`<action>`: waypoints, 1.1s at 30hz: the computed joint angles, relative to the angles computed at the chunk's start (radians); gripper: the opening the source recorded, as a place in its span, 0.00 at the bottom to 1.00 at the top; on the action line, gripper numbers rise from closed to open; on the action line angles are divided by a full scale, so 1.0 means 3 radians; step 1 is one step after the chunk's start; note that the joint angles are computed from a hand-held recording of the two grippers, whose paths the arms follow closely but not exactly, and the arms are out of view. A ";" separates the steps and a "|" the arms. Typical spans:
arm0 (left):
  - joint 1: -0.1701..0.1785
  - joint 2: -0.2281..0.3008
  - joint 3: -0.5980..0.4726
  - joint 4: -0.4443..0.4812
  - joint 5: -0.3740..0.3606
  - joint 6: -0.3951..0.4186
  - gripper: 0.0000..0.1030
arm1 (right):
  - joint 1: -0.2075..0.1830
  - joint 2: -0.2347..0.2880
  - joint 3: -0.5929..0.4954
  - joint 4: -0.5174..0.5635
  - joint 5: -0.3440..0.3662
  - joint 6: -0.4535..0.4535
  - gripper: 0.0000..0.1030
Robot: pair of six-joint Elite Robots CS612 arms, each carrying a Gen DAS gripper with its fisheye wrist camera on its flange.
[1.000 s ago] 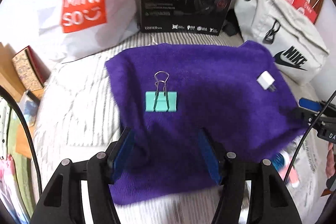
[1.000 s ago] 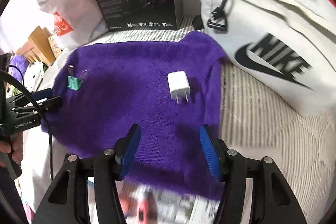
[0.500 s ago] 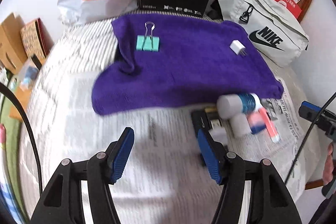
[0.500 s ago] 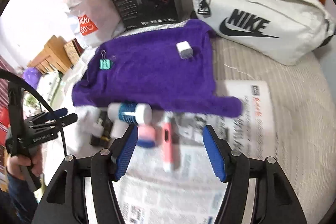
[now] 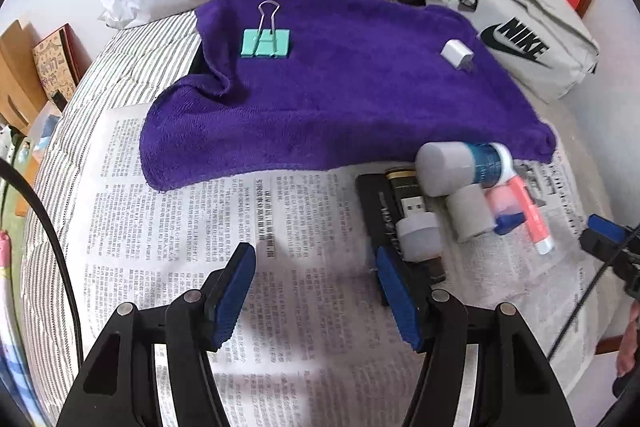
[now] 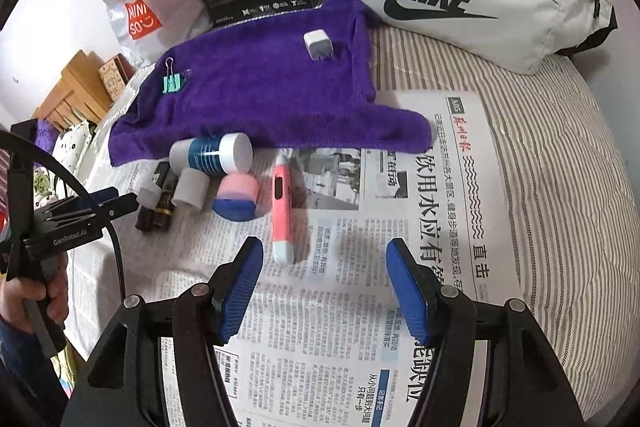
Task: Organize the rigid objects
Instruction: 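Open both grippers and pull them back toward the items on the newspaper, then grasp the clear plastic cup with the left gripper while the right grasps the pink stick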
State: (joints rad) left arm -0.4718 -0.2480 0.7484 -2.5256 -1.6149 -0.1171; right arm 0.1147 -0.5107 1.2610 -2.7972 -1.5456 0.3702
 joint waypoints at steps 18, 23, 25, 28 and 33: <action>-0.0042 0.0109 -0.0174 0.0019 0.0228 0.0161 0.53 | -0.0008 0.0107 -0.0144 0.0230 0.0053 -0.0047 0.62; -0.0047 0.0115 -0.0171 -0.0045 0.0164 0.0275 0.30 | -0.0009 0.0135 -0.0177 0.0270 0.0081 -0.0077 0.62; -0.0033 0.0118 -0.0155 -0.0117 0.0077 0.0301 0.29 | -0.0013 0.0143 -0.0175 0.0249 0.0106 -0.0063 0.62; -0.0008 0.0104 -0.0127 -0.0146 -0.0039 0.0301 0.29 | -0.0020 0.0140 -0.0155 0.0197 0.0130 -0.0053 0.62; 0.0002 0.0029 0.0013 -0.0222 -0.0067 0.0323 0.29 | -0.0035 0.0146 -0.0154 0.0143 0.0154 -0.0027 0.62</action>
State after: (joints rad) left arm -0.4713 -0.2394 0.7522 -2.5922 -1.6349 -0.0201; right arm 0.1041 -0.4668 1.2149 -2.7542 -1.4995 0.3623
